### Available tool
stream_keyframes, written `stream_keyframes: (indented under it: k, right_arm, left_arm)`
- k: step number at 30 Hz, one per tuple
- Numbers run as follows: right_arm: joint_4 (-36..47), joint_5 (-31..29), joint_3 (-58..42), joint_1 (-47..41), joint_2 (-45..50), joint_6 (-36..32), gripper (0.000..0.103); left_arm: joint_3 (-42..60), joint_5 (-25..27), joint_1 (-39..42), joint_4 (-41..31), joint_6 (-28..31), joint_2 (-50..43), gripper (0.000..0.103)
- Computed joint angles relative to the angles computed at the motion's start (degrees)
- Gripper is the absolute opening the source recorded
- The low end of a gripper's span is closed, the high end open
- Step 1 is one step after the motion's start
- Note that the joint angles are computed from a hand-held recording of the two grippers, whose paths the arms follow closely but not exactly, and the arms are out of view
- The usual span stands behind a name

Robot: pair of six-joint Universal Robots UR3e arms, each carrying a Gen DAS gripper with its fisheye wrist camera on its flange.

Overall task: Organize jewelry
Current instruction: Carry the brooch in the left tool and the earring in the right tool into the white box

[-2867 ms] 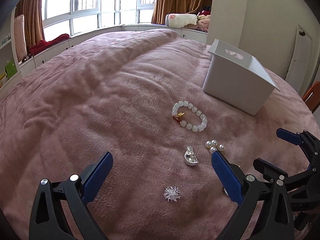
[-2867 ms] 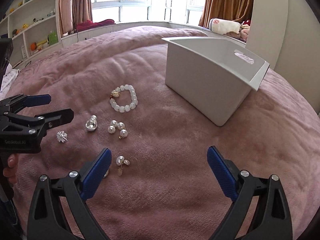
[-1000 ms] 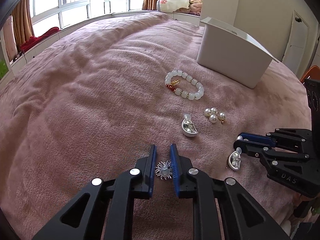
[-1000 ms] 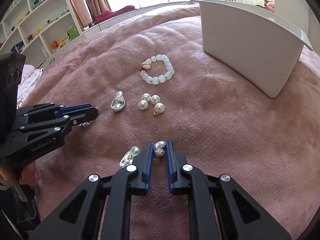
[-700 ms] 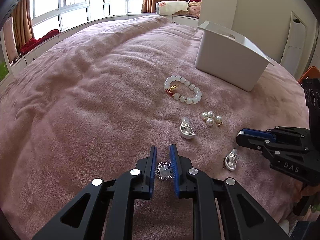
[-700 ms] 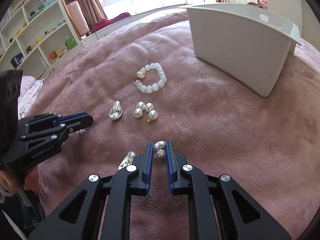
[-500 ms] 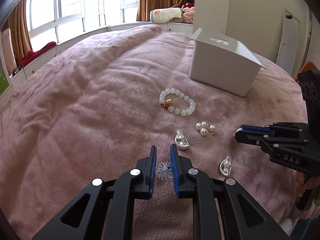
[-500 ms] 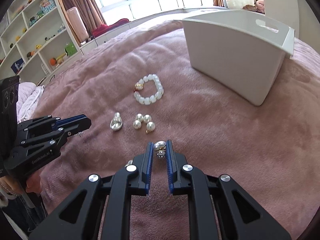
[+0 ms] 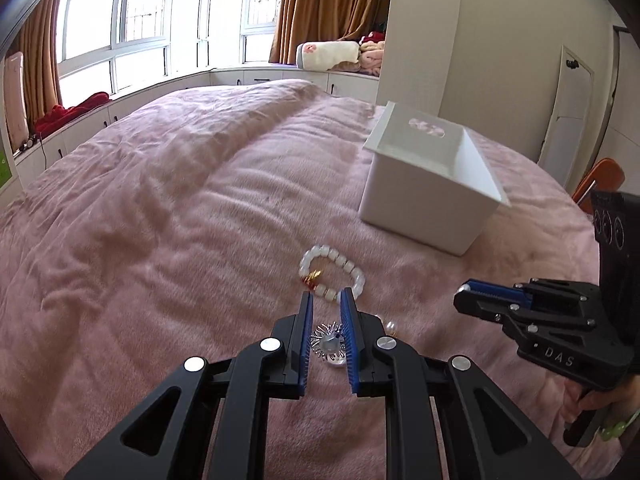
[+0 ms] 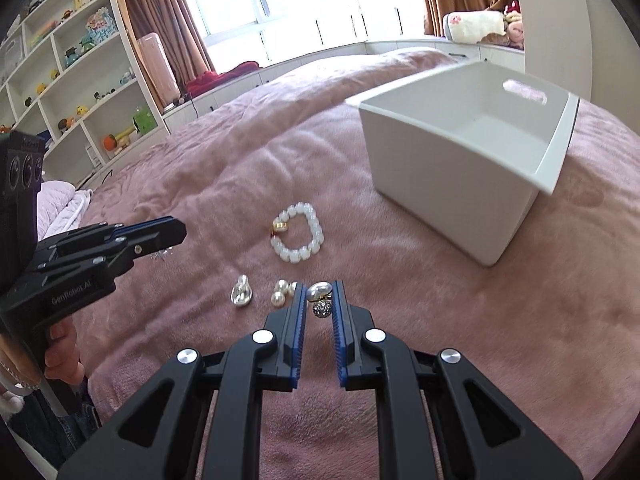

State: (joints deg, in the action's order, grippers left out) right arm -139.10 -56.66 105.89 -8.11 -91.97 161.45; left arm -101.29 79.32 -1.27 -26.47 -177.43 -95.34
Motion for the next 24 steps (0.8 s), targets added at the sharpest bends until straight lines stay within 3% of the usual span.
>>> stream_keyframes:
  k: [16,24]
  right_arm:
    - [1.6,-1.0,-14.7,-3.2,3.4,0.1,0.013]
    - [2.6,-1.7,-22.6,-4.4,6.8,0.5,0.013]
  left_arm:
    - [32.4,0.9,-4.2,-10.5,-1.5,-15.5,0.019]
    - [61.5,2.3,-7.4,-22.9,0.0,-29.7,0.019]
